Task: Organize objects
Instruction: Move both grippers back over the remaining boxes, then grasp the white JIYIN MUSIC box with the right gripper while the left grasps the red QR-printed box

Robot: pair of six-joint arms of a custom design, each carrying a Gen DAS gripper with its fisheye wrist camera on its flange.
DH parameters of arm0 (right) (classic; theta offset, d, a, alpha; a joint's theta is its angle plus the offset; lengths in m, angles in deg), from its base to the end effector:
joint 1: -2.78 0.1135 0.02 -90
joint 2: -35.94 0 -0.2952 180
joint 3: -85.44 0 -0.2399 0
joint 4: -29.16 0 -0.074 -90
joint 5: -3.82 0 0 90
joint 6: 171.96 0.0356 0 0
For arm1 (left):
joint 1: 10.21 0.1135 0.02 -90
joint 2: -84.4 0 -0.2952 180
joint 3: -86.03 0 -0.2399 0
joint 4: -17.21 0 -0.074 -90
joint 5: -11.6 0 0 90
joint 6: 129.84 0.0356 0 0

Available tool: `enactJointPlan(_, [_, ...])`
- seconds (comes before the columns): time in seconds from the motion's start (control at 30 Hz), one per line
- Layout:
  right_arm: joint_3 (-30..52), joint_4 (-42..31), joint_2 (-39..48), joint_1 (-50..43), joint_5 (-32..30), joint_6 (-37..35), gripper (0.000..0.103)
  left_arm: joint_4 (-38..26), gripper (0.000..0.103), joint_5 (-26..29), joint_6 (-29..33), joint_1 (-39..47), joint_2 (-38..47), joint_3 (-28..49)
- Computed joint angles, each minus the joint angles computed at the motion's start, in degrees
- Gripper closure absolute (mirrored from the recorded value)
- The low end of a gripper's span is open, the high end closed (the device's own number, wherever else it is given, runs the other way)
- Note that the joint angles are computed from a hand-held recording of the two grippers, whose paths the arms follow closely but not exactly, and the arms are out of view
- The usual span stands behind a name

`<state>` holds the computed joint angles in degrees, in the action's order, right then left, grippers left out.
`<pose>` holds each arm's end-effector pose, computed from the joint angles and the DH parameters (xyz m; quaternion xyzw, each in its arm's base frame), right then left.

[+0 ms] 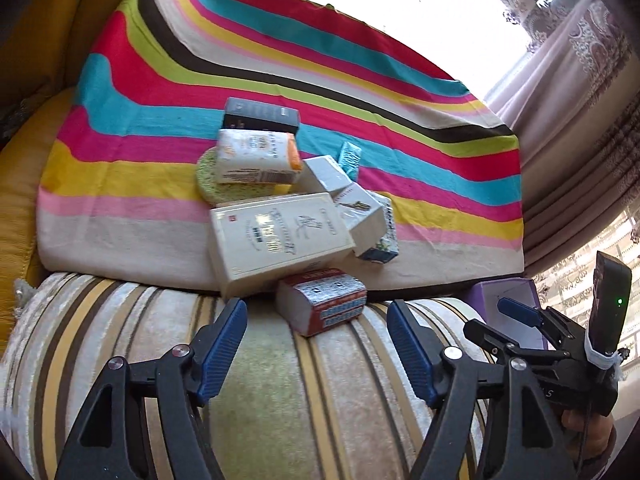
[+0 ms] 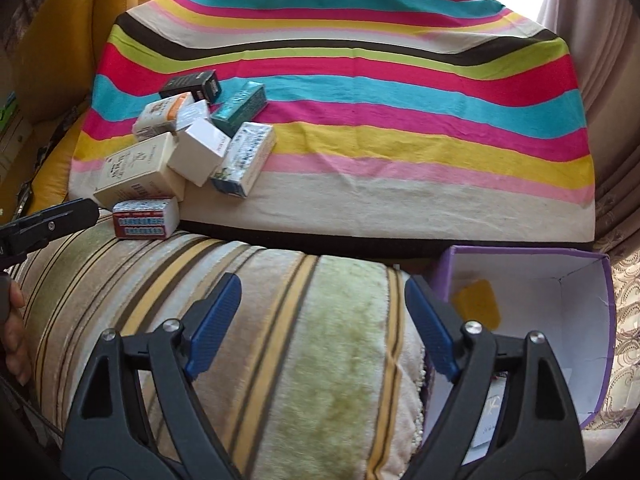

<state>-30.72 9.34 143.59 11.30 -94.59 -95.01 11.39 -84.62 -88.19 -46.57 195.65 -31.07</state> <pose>0.3267 0.0542 0.1309 -0.1981 0.9507 0.0623 0.2301 0.2845 -0.2047 0.1207 -0.1158 0.9432 -0.1688 0.2618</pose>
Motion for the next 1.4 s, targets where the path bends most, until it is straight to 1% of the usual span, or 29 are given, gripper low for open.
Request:
enactJointPlan(0.33, [4.4, -3.1, 3.3, 10.6, -0.3, 1.4, 0.017, 3.9, 0.024, 0.7, -1.7, 3.7, -2.0, -5.9])
enactJointPlan(0.53, [7.3, -2.9, 4.3, 11.6, 0.5, 3.6, 0.017, 5.8, 0.024, 1.4, -2.0, 4.9, -2.5, -7.9])
enactJointPlan(0.63, [11.2, -3.1, 6.4, 10.2, -1.8, 6.3, 0.017, 6.7, 0.024, 2.2, -2.1, 5.5, -2.5, -8.6])
enactJointPlan(0.73, [17.2, -6.5, 10.3, 8.1, -8.2, 11.7, 0.017, 7.0, 0.023, 2.3, -1.8, 5.8, -2.6, -9.0])
enactJointPlan(0.9, [24.0, -10.0, 15.5, 7.5, -13.6, 18.7, 0.017, 7.5, 0.023, 2.7, -1.7, 6.8, -2.5, -9.3])
enactJointPlan(0.97, [25.1, -9.4, 16.7, 7.8, -13.0, 20.5, 0.017, 7.7, 0.023, 3.2, -1.6, 7.1, -2.2, -9.3])
enactJointPlan(1.03, [26.9, -10.0, 18.2, 8.1, -12.2, 20.5, 0.017, 7.8, 0.023, 3.6, -1.3, 7.3, -1.9, -9.1])
enactJointPlan(1.1, [28.5, -10.8, 19.6, 8.2, -13.2, 20.3, 0.018, 7.8, 0.023, 3.9, -1.1, 7.5, -2.0, -9.1])
enactJointPlan(1.2, [30.3, -11.4, 21.5, 8.2, -12.8, 20.3, 0.022, 7.6, 0.023, 4.0, -0.3, 7.8, -1.9, -8.6])
enactJointPlan(1.27, [30.7, -11.4, 21.6, 8.3, -12.6, 19.5, 0.03, 6.2, 0.023, 3.8, 1.4, 8.2, -1.9, -7.3])
enactJointPlan(1.3, [31.0, -11.4, 21.7, 8.3, -12.8, 19.3, 0.031, 5.3, 0.023, 3.4, 2.5, 8.5, -1.9, -6.4])
enactJointPlan(1.37, [31.7, -11.9, 22.2, 8.4, -12.6, 18.6, 0.047, 3.5, 0.023, 2.5, 4.6, 9.5, -1.9, -4.5])
enactJointPlan(1.4, [31.7, -11.8, 22.3, 8.6, -12.8, 17.9, 0.051, 2.3, 0.023, 2.1, 5.6, 10.1, -1.6, -3.1])
